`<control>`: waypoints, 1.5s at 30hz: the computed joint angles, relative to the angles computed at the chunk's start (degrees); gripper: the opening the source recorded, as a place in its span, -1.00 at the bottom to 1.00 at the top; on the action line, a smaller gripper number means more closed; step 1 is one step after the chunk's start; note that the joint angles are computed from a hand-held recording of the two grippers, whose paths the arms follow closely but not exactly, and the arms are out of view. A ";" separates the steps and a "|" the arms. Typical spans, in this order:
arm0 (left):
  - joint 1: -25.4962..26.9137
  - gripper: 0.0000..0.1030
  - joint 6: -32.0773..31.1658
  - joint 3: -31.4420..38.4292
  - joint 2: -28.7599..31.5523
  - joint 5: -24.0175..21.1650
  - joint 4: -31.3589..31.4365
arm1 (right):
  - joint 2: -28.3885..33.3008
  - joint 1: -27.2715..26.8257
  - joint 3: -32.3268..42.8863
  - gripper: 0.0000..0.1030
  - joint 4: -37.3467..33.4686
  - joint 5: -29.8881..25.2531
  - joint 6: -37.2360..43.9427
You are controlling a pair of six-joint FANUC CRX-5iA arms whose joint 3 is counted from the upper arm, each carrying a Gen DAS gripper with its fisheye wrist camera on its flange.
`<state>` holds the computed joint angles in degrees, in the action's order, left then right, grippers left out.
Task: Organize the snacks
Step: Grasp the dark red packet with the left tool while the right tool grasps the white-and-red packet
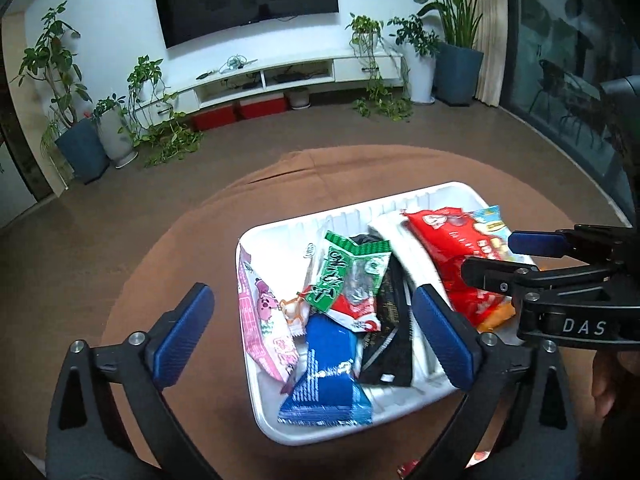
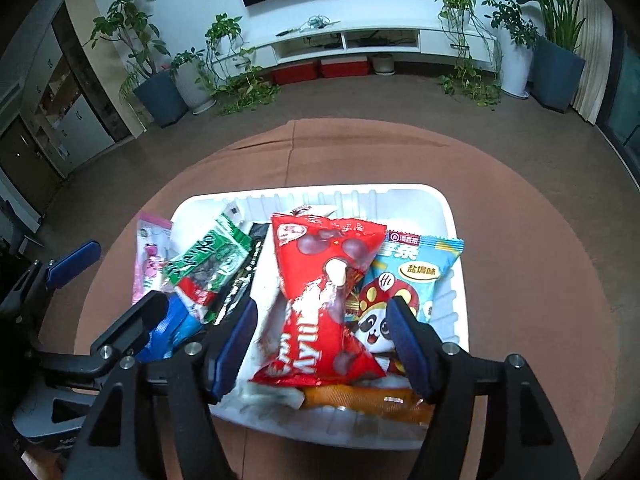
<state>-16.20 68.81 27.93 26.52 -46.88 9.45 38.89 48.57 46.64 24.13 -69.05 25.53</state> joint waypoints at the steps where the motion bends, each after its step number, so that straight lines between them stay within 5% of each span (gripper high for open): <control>1: 0.09 0.99 -0.44 -1.09 -0.87 0.43 0.54 | -0.77 0.29 -1.10 0.36 0.71 0.63 -0.43; 10: 1.92 1.00 -4.13 -16.60 -12.74 6.11 4.55 | -14.84 5.44 -24.92 0.57 9.19 14.93 -9.43; 17: 5.23 1.00 -7.05 -30.59 -21.74 6.45 7.98 | -18.45 10.25 -32.75 0.57 7.32 18.51 -7.08; 25: 7.78 0.99 -4.10 -39.38 -26.99 0.41 6.96 | -16.66 12.82 -31.57 0.57 6.94 17.79 2.15; 31: 9.60 0.99 -6.45 -45.50 -32.13 2.21 10.62 | -13.20 11.94 -25.97 0.44 1.62 13.96 12.69; 45: 10.53 0.98 -9.67 -44.45 -31.81 0.63 14.41 | -7.55 9.50 -16.38 0.18 -6.91 7.47 26.29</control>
<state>-5.67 59.14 -16.52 -5.29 -46.25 23.85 31.34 58.07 30.26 17.21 -61.58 51.83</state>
